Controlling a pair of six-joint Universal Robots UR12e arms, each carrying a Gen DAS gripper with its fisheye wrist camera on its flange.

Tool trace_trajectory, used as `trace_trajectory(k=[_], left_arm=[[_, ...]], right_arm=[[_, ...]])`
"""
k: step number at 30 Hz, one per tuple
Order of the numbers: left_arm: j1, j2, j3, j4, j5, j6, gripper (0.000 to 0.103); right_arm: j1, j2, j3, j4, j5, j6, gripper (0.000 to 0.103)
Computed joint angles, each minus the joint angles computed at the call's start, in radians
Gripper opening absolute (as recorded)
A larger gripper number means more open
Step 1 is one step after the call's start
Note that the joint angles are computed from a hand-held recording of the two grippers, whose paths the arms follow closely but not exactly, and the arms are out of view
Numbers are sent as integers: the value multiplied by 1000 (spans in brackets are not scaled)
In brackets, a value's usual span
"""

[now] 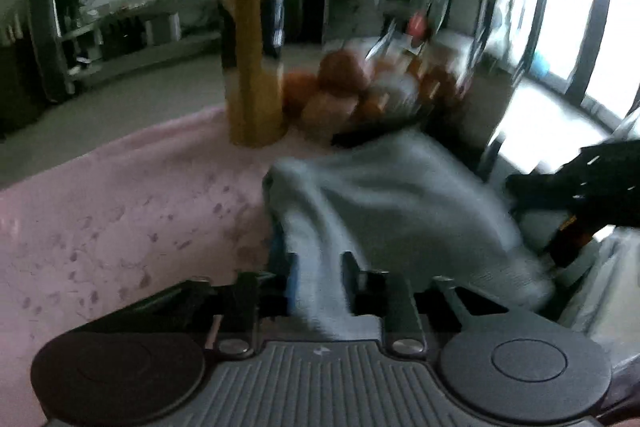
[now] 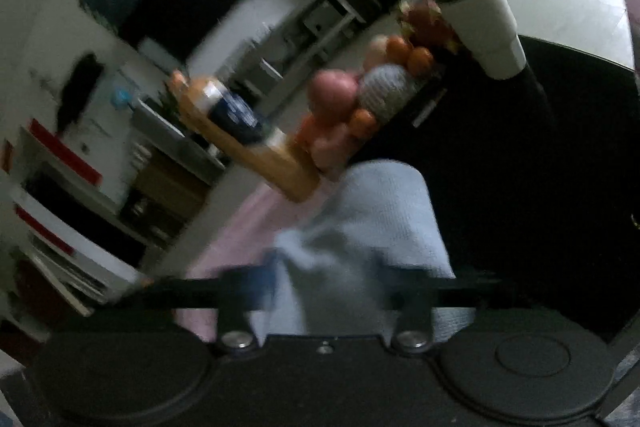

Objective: Fold clothes

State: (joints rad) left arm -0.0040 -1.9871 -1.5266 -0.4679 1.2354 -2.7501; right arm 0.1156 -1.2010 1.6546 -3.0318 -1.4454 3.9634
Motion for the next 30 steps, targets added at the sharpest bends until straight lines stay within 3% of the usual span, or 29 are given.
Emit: trace_trajectory(k=[2, 4, 7, 9, 13, 16, 18, 20, 24, 27, 28, 30], left_arm=[[-21, -26, 12, -23, 107, 3, 13], [-22, -34, -12, 32, 150, -19, 13], [-18, -30, -34, 76, 153, -8, 13], [-13, -33, -24, 56, 143, -26, 13], [-2, -30, -20, 40, 120, -42, 23], [7, -20, -28, 30, 96, -56, 24], [5, -25, -22, 22, 100, -53, 24], [-1, -29, -23, 36, 122, -41, 24], [-6, -42, -17, 48, 156, -50, 24], [-7, -34, -17, 41, 166, 3, 24], [-7, -29, -18, 35, 170, 22, 25], [-6, -4, -20, -3, 176, 33, 37]], right_arm=[[9, 13, -26, 86, -31, -68, 19], [19, 11, -34, 153, -63, -121, 19], [41, 29, -85, 317, -142, -210, 20], [52, 45, -120, 414, -178, -252, 21], [66, 33, -110, 388, -216, -269, 21], [67, -1, -69, 325, -220, -252, 23], [66, -18, -59, 332, -213, -235, 23], [63, -19, -77, 408, -198, -234, 23], [76, 28, -137, 530, -212, -316, 23], [85, 53, -177, 601, -231, -349, 23], [87, 52, -184, 613, -240, -344, 23], [86, 29, -168, 585, -249, -298, 28]])
